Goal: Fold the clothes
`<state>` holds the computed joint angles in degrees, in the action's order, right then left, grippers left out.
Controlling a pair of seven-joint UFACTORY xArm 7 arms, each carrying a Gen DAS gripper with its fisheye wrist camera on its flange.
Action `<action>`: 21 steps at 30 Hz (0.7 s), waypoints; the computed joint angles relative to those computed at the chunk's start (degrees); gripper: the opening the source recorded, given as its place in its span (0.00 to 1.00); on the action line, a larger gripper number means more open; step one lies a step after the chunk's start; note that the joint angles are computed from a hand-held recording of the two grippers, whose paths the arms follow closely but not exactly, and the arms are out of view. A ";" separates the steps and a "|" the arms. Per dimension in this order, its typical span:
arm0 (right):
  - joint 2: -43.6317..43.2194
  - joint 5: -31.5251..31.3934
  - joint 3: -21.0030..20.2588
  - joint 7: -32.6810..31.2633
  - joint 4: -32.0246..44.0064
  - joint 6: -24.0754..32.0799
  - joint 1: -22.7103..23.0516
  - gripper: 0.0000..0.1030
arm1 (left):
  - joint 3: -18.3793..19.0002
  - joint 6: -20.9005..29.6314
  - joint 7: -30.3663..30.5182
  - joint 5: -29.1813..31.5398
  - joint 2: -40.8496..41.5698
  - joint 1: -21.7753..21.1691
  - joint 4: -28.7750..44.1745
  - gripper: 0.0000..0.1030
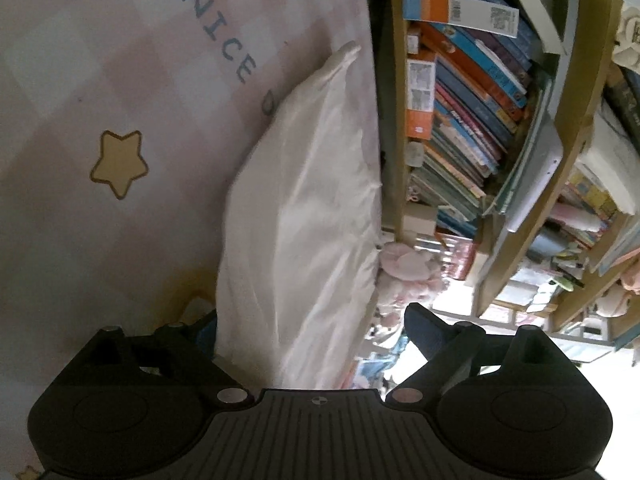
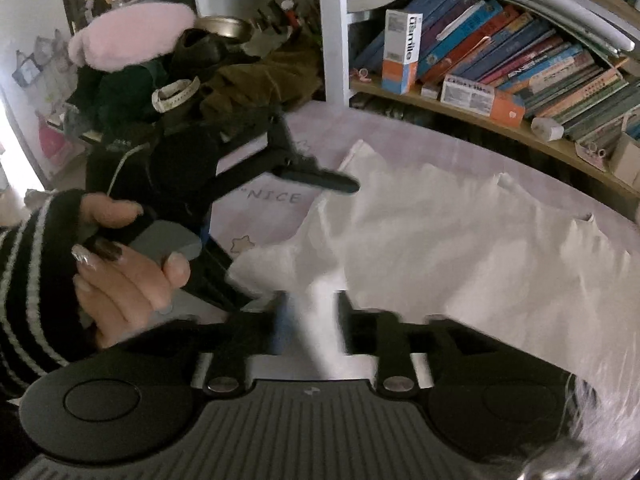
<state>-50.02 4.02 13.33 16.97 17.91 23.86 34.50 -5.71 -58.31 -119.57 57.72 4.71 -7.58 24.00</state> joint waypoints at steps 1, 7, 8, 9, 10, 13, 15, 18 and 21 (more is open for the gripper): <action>-0.69 -0.07 -0.40 -0.22 -0.17 0.40 -0.10 0.39 | -0.02 0.17 0.08 0.06 -0.12 -0.02 -0.01 0.90; -4.90 0.78 -3.93 -1.98 -0.79 4.95 -2.54 0.52 | 0.00 1.22 0.47 0.47 -0.88 -0.25 -0.03 0.90; -5.53 0.96 -4.58 -2.24 -0.93 5.46 -3.42 0.55 | 0.02 1.39 0.53 0.54 -1.01 -0.30 -0.04 0.90; -5.98 1.11 -5.19 -2.49 -0.98 5.90 -4.41 0.57 | 0.03 1.57 0.59 0.60 -1.14 -0.35 -0.04 0.90; -5.78 1.09 -5.60 -2.62 -0.74 5.99 -5.81 0.57 | 0.05 1.74 0.66 0.68 -1.27 -0.41 -0.04 0.90; -1.86 0.16 -5.81 -2.48 2.01 6.12 -11.07 0.69 | 0.02 4.50 0.26 1.60 -3.18 -0.82 -0.03 0.89; 3.64 -1.62 -4.67 -2.07 5.94 6.66 -14.97 0.73 | 0.16 7.34 -0.86 3.17 -5.04 -1.24 0.10 0.87; 13.33 -5.60 -2.01 -1.73 12.97 7.25 -19.46 0.77 | 0.62 12.73 -4.05 6.65 -8.17 -2.16 0.42 0.74; 22.11 -9.02 0.03 -0.85 19.64 8.72 -21.29 0.81 | 1.06 15.96 -4.91 6.80 -10.25 -3.38 -0.40 0.55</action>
<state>-27.91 -5.00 13.37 16.12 37.54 32.57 13.20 -4.65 -42.35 -124.48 64.53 -5.54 -10.96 23.60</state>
